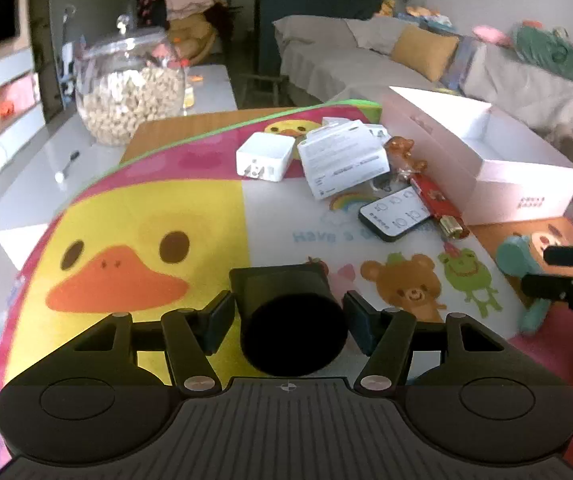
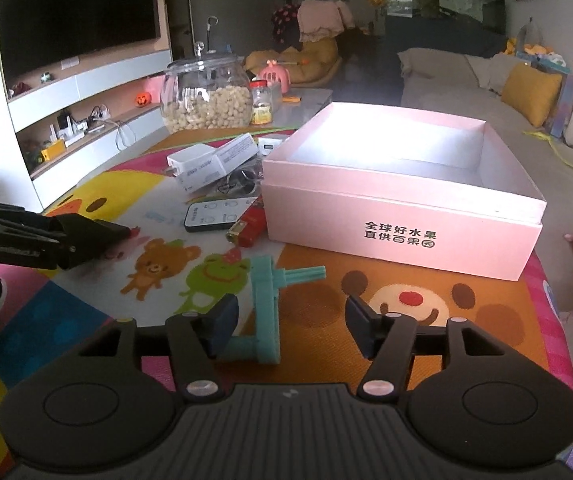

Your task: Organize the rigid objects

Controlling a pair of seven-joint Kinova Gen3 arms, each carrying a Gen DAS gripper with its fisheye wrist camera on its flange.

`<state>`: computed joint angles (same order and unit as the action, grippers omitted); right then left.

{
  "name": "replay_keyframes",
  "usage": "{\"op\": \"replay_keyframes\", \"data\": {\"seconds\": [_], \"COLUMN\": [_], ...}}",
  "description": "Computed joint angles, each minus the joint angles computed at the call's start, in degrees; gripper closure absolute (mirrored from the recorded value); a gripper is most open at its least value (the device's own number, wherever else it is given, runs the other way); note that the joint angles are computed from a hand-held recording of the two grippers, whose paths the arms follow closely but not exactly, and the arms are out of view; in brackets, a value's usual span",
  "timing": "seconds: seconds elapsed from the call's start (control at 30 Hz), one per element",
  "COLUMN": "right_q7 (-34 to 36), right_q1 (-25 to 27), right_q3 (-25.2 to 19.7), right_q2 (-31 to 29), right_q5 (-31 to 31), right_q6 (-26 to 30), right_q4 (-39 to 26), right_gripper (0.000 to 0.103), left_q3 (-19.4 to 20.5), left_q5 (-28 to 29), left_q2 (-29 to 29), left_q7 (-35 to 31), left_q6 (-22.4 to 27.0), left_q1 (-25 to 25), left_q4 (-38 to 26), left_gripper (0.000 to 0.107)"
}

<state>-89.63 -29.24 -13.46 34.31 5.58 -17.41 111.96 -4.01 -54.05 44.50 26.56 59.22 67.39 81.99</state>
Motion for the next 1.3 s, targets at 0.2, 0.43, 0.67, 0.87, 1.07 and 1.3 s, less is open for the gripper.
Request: {"op": "replay_keyframes", "data": {"seconds": [0.2, 0.43, 0.67, 0.87, 1.07, 1.3], "right_q7": [7.5, 10.7, 7.9, 13.4, 14.9, 15.8], "right_q1": [-3.1, -2.1, -3.9, -1.8, -1.7, -9.8], "right_q3": [2.4, 0.3, 3.8, 1.9, 4.0, 12.3], "right_q2": [1.5, 0.8, -5.6, -10.3, -9.1, -5.1], "right_q5": [-8.4, -7.8, -8.6, -19.5, -23.3, -31.5], "right_q6": [5.5, 4.5, -4.9, -15.1, -13.0, -24.6], "right_q4": [-6.0, -4.8, 3.6, 5.5, -4.2, 1.6], "right_gripper": [0.036, 0.061, 0.061, 0.061, 0.034, 0.024], "left_q3": [-0.9, -0.5, -0.5, -3.0, 2.1, 3.5], "left_q5": [-3.0, -9.1, -18.9, -32.8, -32.6, -20.1], "left_q2": [0.1, 0.4, -1.6, -4.6, -3.7, 1.3], "left_q7": [3.0, 3.9, 5.9, 3.6, -0.5, -12.9], "left_q6": [-1.1, -1.9, -7.4, -12.2, -26.0, -31.7], "left_q1": [1.1, 3.4, 4.3, 1.1, -13.8, -19.2], "left_q4": [1.8, 3.7, 4.8, 1.4, -11.3, -16.5], "left_gripper": [0.048, 0.048, 0.049, 0.049, 0.049, 0.050]}}
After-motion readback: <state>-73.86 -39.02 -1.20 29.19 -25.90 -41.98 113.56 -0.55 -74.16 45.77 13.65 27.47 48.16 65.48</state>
